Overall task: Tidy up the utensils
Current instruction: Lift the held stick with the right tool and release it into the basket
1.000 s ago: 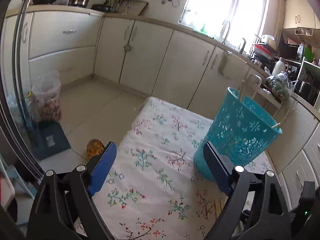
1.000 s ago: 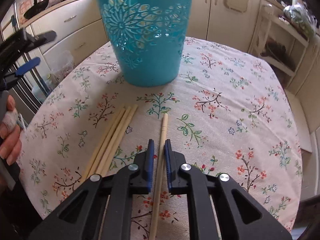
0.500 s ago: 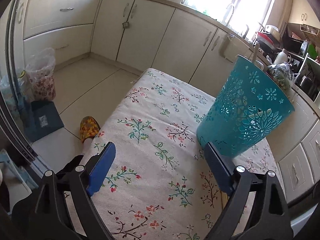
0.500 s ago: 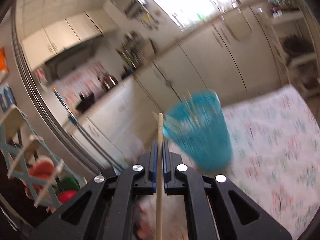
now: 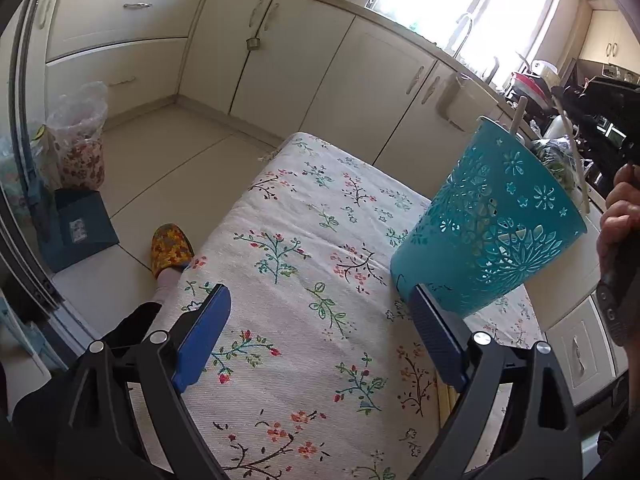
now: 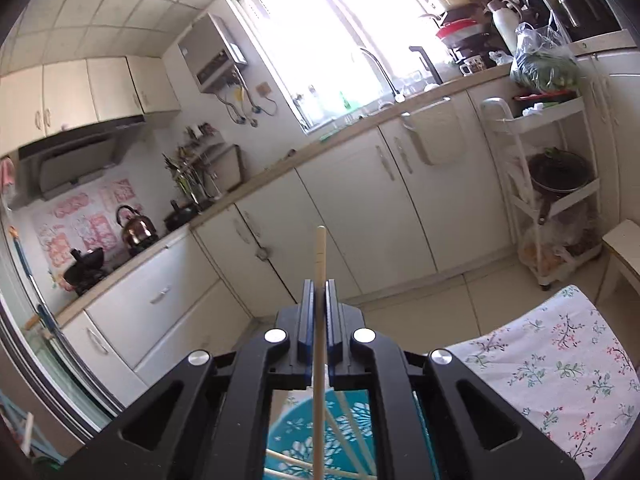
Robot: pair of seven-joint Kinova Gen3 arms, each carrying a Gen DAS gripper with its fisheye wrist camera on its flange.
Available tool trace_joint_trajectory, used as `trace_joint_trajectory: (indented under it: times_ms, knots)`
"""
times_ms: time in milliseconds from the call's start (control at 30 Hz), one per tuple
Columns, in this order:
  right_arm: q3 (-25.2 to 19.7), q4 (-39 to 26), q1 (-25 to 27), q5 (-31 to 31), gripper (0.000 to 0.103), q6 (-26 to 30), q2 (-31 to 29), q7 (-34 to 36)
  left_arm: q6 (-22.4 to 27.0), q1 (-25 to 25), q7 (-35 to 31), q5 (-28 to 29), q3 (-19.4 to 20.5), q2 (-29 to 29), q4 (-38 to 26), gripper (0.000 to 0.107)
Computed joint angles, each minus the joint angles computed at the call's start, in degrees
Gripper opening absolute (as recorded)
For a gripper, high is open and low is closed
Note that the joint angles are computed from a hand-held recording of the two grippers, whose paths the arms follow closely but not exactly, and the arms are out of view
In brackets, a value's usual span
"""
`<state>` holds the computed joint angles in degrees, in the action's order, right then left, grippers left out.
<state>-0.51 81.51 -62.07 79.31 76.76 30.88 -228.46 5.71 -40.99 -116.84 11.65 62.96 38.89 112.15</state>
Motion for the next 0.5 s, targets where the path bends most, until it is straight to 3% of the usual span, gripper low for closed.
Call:
trace_joint_trajectory:
  times_ms: [300, 400, 500]
  knots:
    - [-0.3, -1.8, -0.3, -3.6, 0.007, -2.5, 0.8, 7.4, 0.0, 0.3, 0.4, 0.0, -0.1, 0.1, 0.0, 0.087]
    - [-0.7, -1.3, -2.2, -4.3, 0.017, -1.9, 0.5, 8.9, 0.1, 0.5, 0.5, 0.0, -0.4, 0.0, -0.1, 0.087]
    - [-0.8, -0.8, -6.1, -3.5, 0.021, 2.4, 0.4, 8.0, 0.0, 0.8, 0.7, 0.1, -0.7, -0.2, -0.2, 0.087]
